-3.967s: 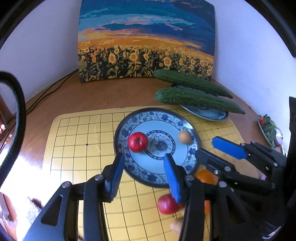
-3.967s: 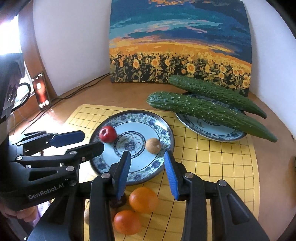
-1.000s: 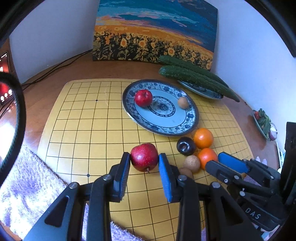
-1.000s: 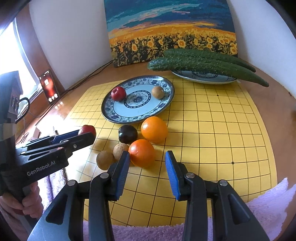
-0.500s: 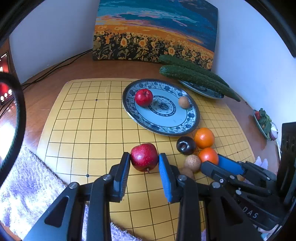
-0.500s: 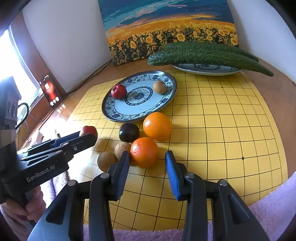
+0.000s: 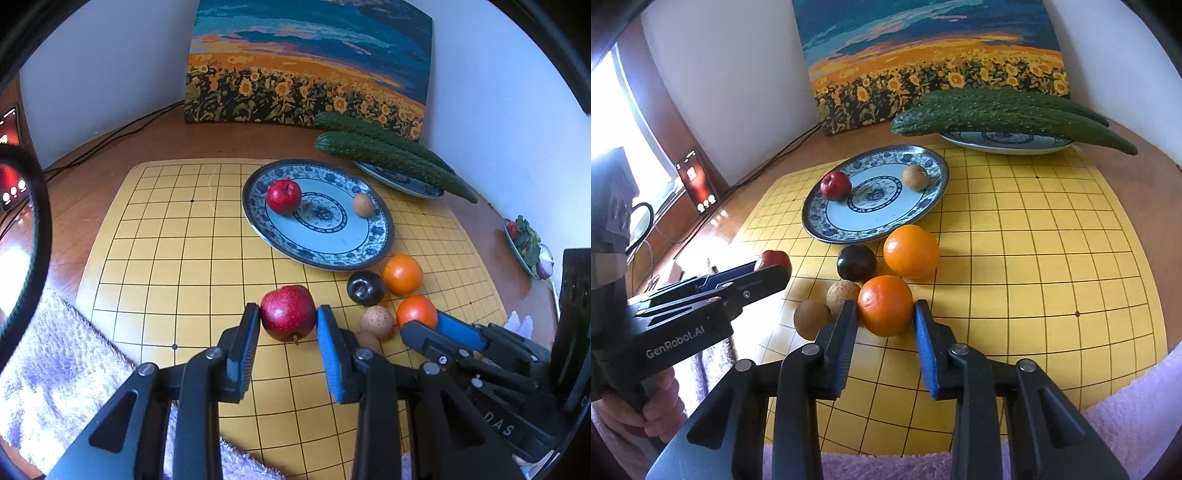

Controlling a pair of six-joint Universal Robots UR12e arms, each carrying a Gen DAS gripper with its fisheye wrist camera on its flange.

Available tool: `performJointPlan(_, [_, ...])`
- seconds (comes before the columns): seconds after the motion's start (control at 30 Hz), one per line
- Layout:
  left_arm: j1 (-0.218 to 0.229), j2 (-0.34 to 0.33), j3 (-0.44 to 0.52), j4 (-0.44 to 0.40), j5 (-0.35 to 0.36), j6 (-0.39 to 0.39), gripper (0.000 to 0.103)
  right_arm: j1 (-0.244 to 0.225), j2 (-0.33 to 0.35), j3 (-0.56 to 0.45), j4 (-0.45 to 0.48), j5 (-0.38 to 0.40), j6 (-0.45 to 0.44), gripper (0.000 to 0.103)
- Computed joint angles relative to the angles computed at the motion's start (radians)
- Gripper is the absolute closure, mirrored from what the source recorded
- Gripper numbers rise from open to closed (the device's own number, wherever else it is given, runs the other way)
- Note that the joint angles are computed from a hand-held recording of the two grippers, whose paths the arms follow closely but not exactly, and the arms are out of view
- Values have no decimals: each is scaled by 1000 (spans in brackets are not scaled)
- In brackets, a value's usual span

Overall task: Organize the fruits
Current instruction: 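Grasp the second red apple with the left tool while the right tool grasps an orange, then place the apple on the plate with the left tool while the right tool sets the orange there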

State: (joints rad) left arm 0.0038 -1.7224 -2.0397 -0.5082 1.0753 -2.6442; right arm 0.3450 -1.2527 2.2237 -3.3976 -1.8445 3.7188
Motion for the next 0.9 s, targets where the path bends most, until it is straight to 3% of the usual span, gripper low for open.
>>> performJointPlan(0.9, [-33, -12, 48, 43, 8, 1, 70, 0, -39, 2, -21, -36, -53, 71])
